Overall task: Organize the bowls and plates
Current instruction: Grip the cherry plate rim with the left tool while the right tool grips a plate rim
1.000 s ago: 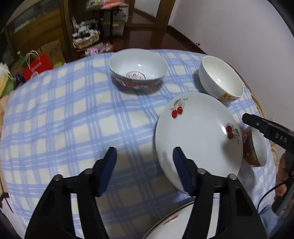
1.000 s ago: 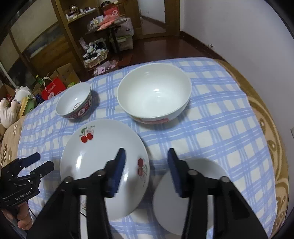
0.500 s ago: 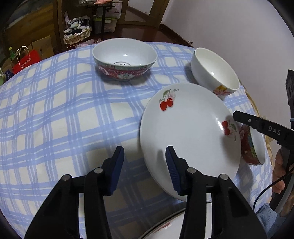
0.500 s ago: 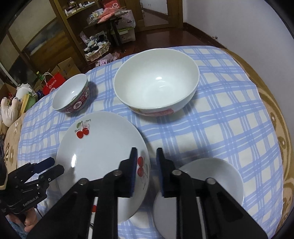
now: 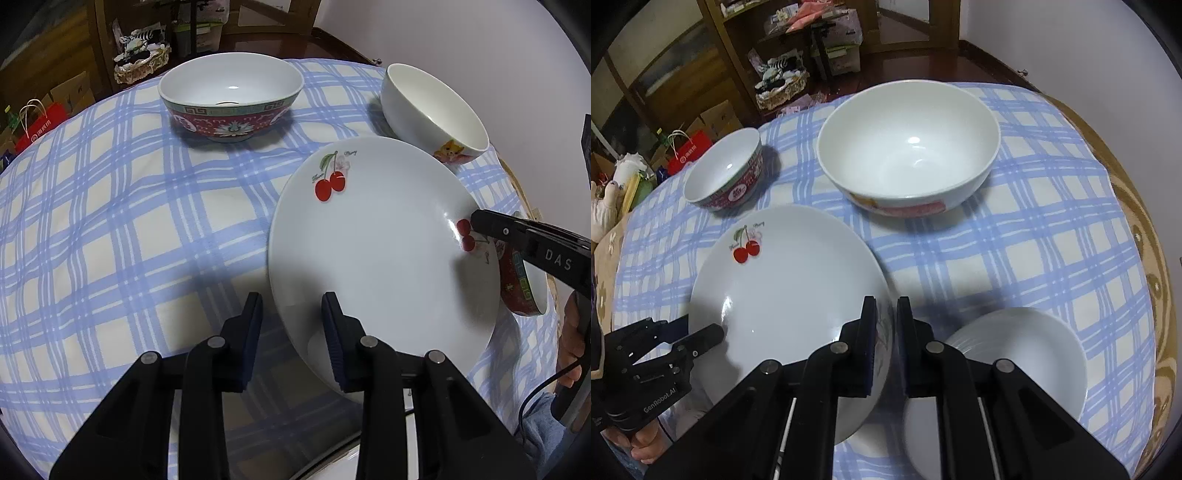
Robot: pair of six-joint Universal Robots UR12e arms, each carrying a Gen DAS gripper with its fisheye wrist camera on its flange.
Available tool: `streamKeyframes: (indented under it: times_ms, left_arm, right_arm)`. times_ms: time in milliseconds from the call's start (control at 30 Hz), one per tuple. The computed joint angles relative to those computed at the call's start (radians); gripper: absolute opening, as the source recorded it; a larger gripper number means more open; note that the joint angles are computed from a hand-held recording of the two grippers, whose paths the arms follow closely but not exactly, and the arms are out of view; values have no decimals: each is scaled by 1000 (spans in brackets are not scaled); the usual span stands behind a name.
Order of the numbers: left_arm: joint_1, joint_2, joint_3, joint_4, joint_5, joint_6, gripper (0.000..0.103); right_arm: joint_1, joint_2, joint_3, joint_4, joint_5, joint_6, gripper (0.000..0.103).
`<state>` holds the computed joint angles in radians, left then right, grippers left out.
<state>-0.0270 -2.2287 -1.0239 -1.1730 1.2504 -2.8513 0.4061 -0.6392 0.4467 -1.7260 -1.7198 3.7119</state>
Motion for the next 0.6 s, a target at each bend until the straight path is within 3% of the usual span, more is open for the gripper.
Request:
streamKeyframes:
  times_ms: [133, 600]
  left_arm:
    - [-1, 3, -6, 6, -6, 9, 27]
    - [-3, 5, -15, 18, 2, 1, 29]
  right_arm:
    - [6, 17, -37, 38, -25, -25, 11]
    - [-2, -11, 20, -19, -13, 5, 12]
